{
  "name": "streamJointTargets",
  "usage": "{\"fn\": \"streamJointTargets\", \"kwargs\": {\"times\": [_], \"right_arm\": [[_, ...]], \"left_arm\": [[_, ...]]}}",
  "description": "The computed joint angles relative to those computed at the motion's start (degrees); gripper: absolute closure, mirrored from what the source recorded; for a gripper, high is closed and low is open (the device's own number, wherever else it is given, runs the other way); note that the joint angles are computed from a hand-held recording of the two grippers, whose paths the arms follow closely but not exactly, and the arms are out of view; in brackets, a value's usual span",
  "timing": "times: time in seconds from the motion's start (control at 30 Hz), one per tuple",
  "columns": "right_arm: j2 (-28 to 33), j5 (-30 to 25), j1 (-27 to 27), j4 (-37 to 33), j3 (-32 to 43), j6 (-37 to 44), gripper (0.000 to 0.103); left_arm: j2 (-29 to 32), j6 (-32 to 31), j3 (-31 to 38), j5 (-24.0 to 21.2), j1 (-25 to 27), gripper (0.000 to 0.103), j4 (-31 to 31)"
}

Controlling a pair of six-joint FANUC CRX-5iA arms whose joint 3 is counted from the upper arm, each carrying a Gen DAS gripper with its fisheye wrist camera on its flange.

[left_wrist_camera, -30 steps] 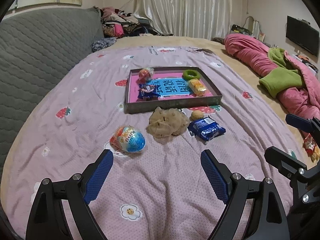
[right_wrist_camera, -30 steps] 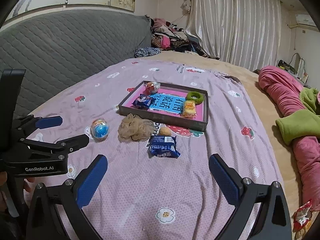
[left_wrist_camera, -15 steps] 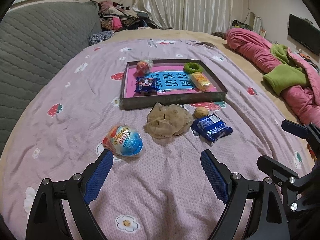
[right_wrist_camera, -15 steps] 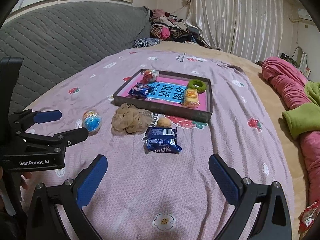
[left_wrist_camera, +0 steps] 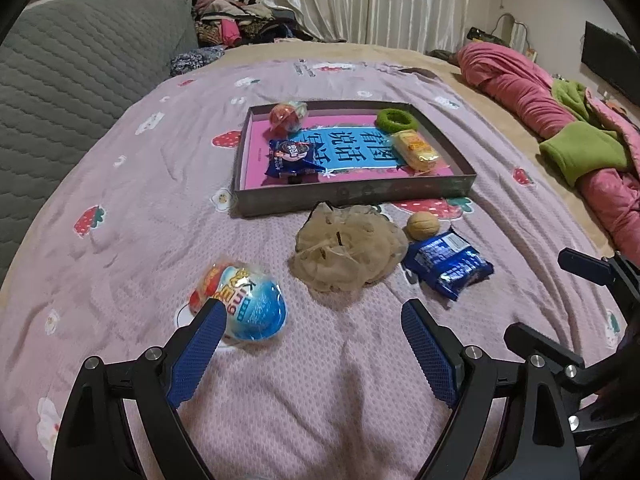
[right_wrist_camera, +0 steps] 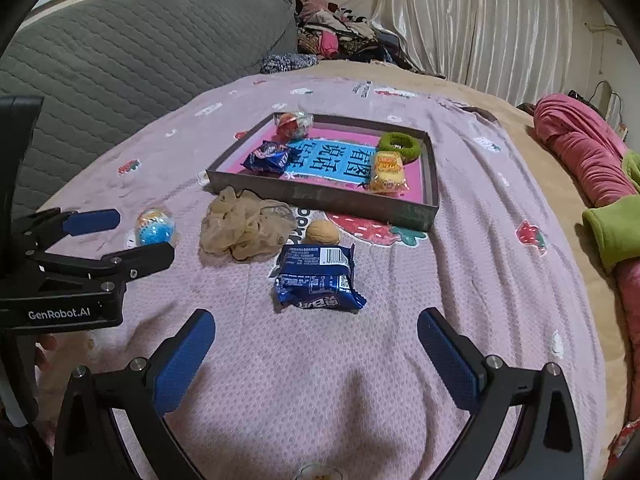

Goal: Organize objects
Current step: 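Lower the left gripper onto the beige scrunchie while the right gripper approaches the blue wafer pack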

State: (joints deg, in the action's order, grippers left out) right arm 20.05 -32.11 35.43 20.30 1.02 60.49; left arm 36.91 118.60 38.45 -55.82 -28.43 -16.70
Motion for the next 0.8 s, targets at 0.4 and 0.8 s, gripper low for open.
{"fn": "streamJointTargets", "kwargs": {"times": [0.4, 0.8], "right_arm": [[5.64, -3.28, -1.29, -5.19, 7.27, 4.89, 0.001], [10.77, -6.33, -2.39, -8.36, 13.83, 8.35, 0.001]], "left_arm": [[5.85, -3.44, 7.10, -1.32, 1.75, 0.013, 3.49], [12.38, -7.19, 16.28, -4.03, 2.84, 0.013, 6.22]]}}
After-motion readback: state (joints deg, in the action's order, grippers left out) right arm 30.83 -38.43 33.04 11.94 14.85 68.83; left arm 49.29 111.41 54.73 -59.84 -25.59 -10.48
